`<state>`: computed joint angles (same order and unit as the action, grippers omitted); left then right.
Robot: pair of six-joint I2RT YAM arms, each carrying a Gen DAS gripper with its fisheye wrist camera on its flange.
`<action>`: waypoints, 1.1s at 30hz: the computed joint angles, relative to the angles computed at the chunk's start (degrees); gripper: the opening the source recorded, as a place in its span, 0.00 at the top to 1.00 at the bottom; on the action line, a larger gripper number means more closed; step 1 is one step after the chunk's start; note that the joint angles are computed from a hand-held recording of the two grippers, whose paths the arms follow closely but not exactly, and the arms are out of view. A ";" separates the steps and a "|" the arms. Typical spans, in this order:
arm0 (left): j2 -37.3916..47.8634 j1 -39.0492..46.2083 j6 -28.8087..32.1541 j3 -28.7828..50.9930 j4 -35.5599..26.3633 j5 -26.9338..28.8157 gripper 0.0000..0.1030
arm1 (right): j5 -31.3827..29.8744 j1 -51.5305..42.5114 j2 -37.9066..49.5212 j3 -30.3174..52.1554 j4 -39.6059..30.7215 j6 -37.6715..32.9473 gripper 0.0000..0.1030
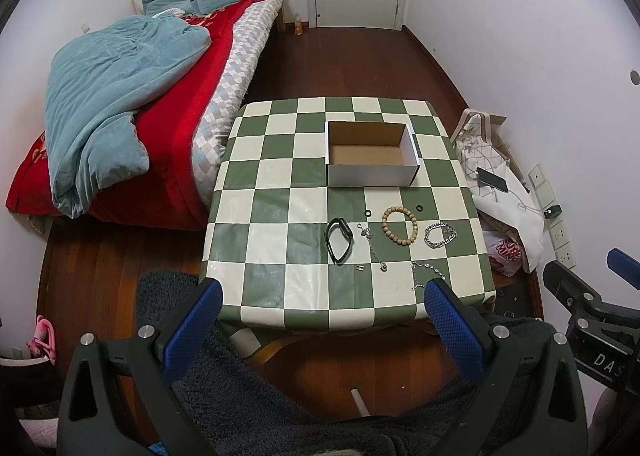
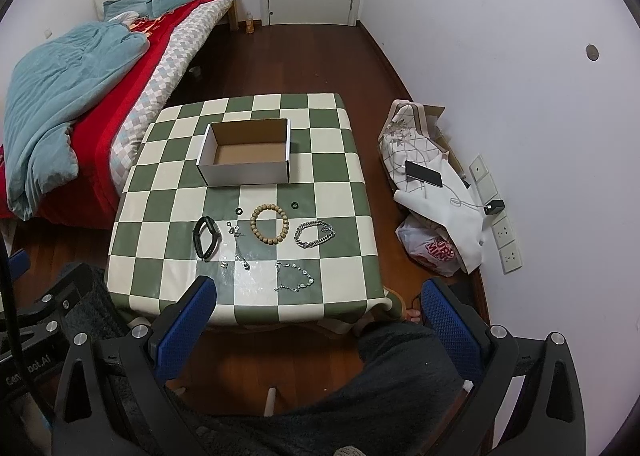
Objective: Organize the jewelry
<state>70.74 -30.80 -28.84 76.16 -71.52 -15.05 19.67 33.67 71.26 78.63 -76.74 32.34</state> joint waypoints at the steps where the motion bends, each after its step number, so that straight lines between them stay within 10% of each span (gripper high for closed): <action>1: 0.00 0.04 0.04 0.02 -0.02 0.10 0.00 | 0.09 0.12 -0.05 0.12 -0.15 -0.01 0.00; 23: 1.02 -0.13 -0.23 2.31 -0.61 -1.01 0.00 | 1.75 1.82 0.68 1.54 -0.20 0.90 0.00; 33: 10.24 5.23 3.86 -1.65 12.30 -11.97 0.00 | -4.02 -10.49 2.80 -8.27 12.89 -5.77 0.00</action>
